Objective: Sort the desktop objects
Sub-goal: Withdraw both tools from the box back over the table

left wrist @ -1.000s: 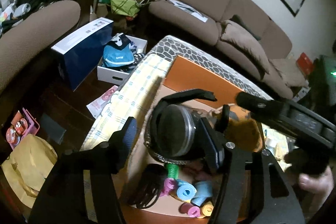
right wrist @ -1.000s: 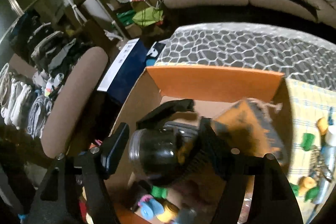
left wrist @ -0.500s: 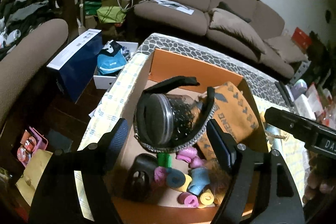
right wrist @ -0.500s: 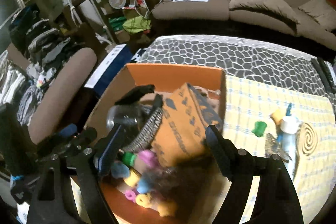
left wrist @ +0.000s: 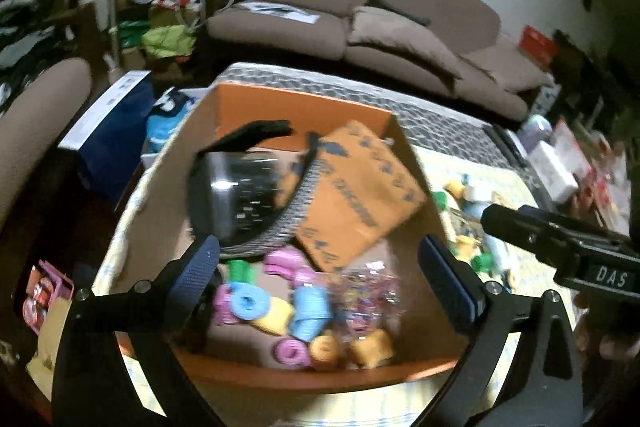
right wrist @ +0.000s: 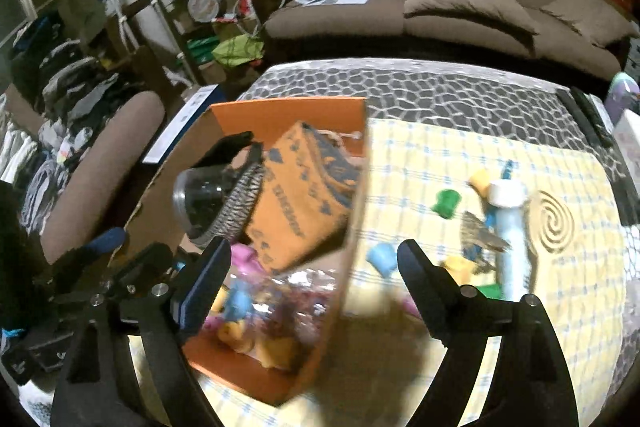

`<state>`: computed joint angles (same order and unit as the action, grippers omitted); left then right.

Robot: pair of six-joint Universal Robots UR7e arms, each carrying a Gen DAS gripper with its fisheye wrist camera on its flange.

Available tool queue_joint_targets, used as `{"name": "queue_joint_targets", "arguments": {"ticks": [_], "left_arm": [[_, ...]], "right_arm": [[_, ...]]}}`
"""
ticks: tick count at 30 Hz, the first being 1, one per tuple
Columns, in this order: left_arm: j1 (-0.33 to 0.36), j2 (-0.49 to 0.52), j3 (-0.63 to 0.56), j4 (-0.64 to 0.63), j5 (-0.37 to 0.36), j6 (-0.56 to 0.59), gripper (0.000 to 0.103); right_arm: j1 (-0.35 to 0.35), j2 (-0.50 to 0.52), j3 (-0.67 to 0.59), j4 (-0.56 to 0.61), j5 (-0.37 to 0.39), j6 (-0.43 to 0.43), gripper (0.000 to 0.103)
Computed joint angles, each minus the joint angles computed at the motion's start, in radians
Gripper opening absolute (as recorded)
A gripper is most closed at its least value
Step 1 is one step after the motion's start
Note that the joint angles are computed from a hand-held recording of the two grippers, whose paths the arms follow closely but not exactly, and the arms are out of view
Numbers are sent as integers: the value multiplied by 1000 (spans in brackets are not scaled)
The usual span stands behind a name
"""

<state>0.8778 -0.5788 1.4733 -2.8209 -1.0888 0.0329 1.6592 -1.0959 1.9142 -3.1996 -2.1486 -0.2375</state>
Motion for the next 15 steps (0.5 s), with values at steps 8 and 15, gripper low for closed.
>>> {"name": "queue_joint_targets", "arguments": {"ticks": [8, 15], "left_arm": [[-48, 35, 16, -33, -74, 49, 103], [-83, 69, 23, -32, -106, 82, 103]], "right_arm": [[-64, -125, 119, -115, -31, -3, 89], [-162, -212, 192, -175, -10, 38, 91]]}}
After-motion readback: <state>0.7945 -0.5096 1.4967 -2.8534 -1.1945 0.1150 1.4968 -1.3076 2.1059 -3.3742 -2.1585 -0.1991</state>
